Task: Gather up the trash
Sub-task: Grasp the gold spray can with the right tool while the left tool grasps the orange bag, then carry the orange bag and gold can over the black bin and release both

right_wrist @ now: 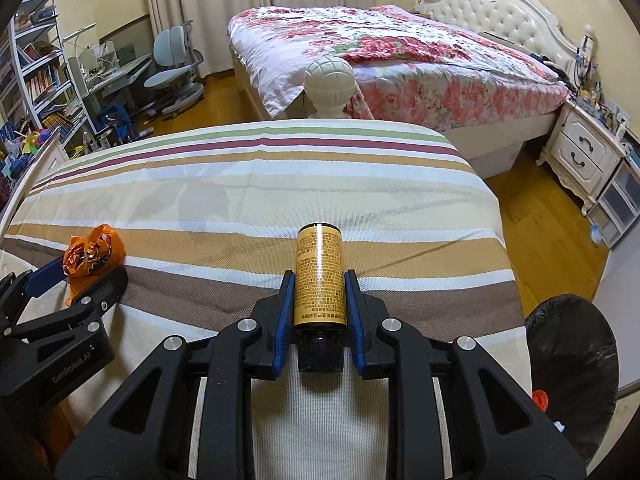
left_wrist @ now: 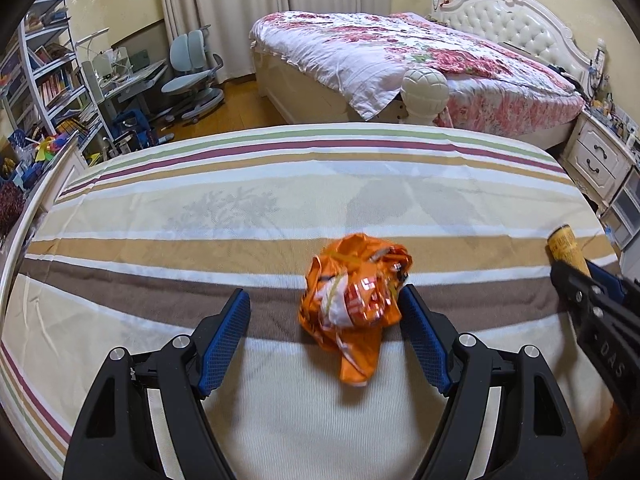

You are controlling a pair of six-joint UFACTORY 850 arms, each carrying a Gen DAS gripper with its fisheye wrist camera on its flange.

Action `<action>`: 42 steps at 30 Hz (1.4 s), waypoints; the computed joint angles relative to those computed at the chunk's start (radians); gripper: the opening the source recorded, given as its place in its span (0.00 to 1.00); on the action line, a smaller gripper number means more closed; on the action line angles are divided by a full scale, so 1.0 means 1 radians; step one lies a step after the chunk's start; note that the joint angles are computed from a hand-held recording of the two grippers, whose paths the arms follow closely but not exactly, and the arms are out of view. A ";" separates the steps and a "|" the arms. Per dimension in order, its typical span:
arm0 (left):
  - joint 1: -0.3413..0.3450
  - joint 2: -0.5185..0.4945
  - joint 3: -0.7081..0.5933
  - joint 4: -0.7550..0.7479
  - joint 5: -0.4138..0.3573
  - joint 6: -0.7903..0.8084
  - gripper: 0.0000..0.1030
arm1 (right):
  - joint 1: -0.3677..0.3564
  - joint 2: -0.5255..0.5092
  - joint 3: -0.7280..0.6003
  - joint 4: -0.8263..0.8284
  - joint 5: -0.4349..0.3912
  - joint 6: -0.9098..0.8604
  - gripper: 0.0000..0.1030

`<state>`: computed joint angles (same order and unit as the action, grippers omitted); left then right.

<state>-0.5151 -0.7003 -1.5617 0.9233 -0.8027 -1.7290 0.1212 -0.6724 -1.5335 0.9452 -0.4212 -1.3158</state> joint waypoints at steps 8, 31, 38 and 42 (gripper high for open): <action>-0.001 0.002 0.002 0.030 0.026 -0.013 0.38 | 0.000 0.000 -0.001 0.003 0.000 -0.003 0.23; -0.141 0.094 0.135 0.235 -0.035 -0.298 0.37 | -0.092 0.173 0.265 0.338 -0.049 -0.413 0.23; -0.199 0.088 0.117 0.280 -0.058 -0.338 0.37 | -0.176 0.236 0.344 0.442 -0.082 -0.518 0.23; -0.234 0.064 0.079 0.314 -0.101 -0.334 0.37 | -0.216 0.264 0.368 0.525 -0.086 -0.602 0.23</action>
